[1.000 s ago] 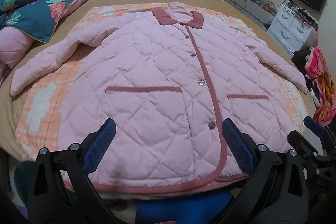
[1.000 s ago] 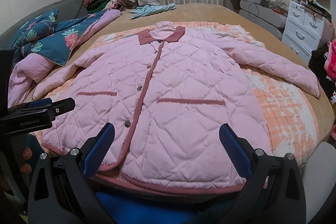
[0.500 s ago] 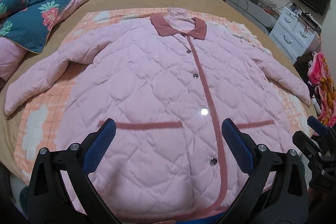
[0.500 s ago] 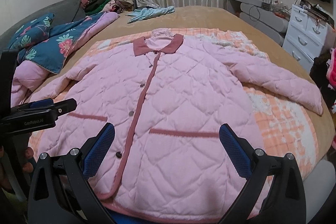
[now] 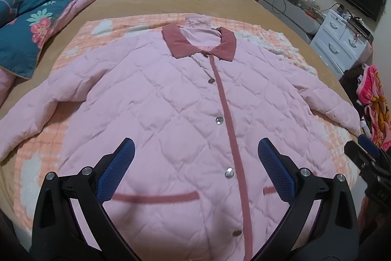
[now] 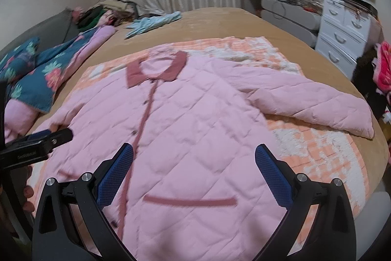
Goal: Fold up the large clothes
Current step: 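Reach the right tool to the jacket sleeve cuff and grasp it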
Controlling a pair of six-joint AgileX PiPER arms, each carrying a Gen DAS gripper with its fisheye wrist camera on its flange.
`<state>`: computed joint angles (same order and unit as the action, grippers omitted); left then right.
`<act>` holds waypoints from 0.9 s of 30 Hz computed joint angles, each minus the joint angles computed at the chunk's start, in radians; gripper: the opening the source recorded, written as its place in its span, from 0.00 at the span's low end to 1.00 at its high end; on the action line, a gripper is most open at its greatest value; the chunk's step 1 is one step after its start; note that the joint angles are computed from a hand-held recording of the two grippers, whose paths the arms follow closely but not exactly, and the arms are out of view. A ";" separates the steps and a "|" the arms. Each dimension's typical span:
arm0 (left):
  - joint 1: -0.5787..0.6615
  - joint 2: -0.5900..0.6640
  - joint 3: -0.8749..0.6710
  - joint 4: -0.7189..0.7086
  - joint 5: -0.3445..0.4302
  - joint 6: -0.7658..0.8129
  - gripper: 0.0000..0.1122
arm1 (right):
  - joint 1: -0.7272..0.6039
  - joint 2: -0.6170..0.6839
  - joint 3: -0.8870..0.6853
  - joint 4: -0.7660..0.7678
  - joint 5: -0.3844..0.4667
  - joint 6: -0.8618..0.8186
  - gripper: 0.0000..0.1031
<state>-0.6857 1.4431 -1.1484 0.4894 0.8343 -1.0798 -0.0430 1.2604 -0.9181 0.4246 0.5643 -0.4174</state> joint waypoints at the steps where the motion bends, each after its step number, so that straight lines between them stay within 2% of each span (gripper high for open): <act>1: 0.010 0.012 -0.012 -0.011 -0.009 0.014 0.84 | -0.014 0.018 -0.013 0.008 -0.002 -0.008 0.96; 11: 0.087 0.186 -0.177 -0.073 -0.051 0.135 0.84 | -0.183 0.215 -0.136 0.053 -0.041 -0.048 0.96; 19: 0.114 0.344 -0.320 -0.134 -0.043 0.227 0.84 | -0.309 0.403 -0.261 0.008 -0.072 0.015 0.96; 24: 0.136 0.429 -0.390 -0.198 -0.076 0.307 0.84 | -0.379 0.514 -0.351 -0.027 -0.052 0.087 0.96; 27: 0.137 0.479 -0.442 -0.196 -0.062 0.321 0.84 | -0.425 0.583 -0.412 -0.024 -0.040 0.102 0.96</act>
<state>-0.5491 1.9223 -1.5899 0.2935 0.7727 -0.7586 -0.4675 1.8431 -1.3303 0.4009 0.5240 -0.3155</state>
